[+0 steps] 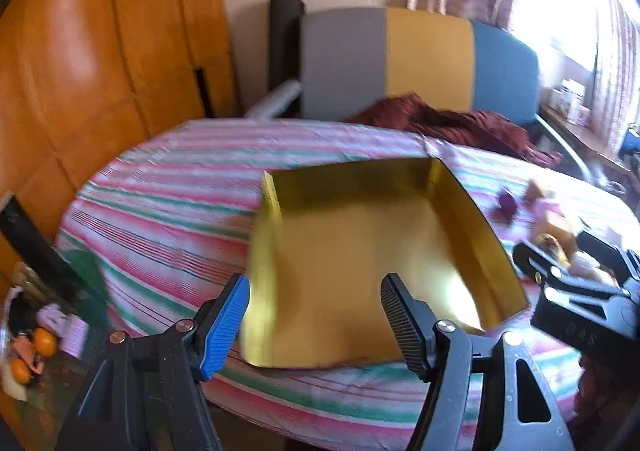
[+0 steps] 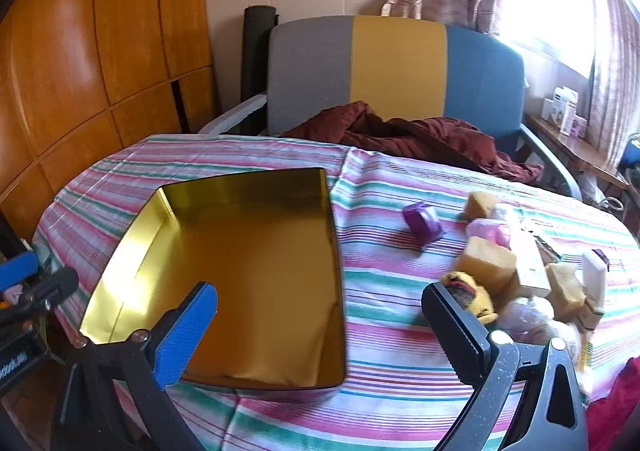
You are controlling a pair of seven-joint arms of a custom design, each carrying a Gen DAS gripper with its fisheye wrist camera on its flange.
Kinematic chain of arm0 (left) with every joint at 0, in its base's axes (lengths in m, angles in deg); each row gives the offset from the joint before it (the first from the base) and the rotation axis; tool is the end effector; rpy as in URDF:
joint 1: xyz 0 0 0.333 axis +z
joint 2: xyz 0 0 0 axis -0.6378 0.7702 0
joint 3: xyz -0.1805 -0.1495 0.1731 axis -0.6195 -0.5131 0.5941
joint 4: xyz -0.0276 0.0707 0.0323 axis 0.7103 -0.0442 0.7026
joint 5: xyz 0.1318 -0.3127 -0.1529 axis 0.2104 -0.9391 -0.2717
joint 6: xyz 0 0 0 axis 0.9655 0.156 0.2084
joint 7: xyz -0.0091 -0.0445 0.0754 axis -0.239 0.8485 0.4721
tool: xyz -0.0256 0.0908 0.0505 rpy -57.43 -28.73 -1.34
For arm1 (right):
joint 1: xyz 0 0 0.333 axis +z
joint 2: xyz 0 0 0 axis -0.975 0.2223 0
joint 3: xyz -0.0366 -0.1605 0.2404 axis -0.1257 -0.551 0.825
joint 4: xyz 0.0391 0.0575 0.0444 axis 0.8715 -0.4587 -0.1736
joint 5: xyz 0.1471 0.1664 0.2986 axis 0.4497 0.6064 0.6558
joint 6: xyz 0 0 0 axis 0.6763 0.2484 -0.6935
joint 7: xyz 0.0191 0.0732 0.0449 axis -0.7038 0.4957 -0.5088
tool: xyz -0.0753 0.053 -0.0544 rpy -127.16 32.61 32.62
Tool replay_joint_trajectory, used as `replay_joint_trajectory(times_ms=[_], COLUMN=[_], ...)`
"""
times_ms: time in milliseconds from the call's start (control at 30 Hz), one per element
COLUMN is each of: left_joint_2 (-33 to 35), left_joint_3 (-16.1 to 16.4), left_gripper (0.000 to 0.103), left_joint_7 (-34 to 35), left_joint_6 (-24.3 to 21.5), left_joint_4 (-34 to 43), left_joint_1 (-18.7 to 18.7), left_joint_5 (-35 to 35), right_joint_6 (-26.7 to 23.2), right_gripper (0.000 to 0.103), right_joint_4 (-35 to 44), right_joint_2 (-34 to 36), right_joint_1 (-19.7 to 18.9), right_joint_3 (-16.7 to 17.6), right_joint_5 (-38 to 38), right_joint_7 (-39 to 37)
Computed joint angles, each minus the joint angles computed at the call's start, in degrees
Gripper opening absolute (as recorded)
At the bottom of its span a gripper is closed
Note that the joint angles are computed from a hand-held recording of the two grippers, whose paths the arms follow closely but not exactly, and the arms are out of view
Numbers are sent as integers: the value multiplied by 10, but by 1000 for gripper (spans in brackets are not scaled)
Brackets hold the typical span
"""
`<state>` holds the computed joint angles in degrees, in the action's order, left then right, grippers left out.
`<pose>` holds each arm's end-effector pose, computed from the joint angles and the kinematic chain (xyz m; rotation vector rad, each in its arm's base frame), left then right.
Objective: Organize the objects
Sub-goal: 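Move the left tool toward the yellow knit sock ball on the table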
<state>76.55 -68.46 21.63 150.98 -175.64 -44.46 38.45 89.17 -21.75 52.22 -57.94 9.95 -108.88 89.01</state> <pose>0.6693 -0.1381 0.4480 -1.5177 2.0263 -0.7911 0.6254 0.1692 0.4232 -1.4789 1.9438 -0.8862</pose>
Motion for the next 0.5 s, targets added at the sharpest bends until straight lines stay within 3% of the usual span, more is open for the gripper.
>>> replay_joint_trajectory(times_ms=[133, 233, 300, 433, 500], left_joint_2=[7, 2, 3, 17, 33], left_joint_3=[-56, -59, -86, -127, -129], left_gripper=[69, 69, 69, 69, 70], left_joint_7=[85, 126, 176, 263, 286], left_joint_6=[-33, -20, -23, -74, -110], left_joint_4=[3, -8, -7, 29, 60], left_joint_1=[34, 24, 39, 59, 53], left_joint_5=[-60, -64, -99, -177, -201], right_joint_6=[-7, -16, -26, -48, -61], right_gripper=[103, 103, 103, 103, 103], right_joint_4=[-25, -50, -75, -129, -154], right_joint_2=[-19, -38, -56, -100, -122], right_joint_1=[-4, -17, -26, -57, -75], right_joint_3=[-8, -6, -4, 5, 12], right_joint_5=[-14, -22, -35, -52, -56], right_joint_7=[26, 44, 62, 93, 104])
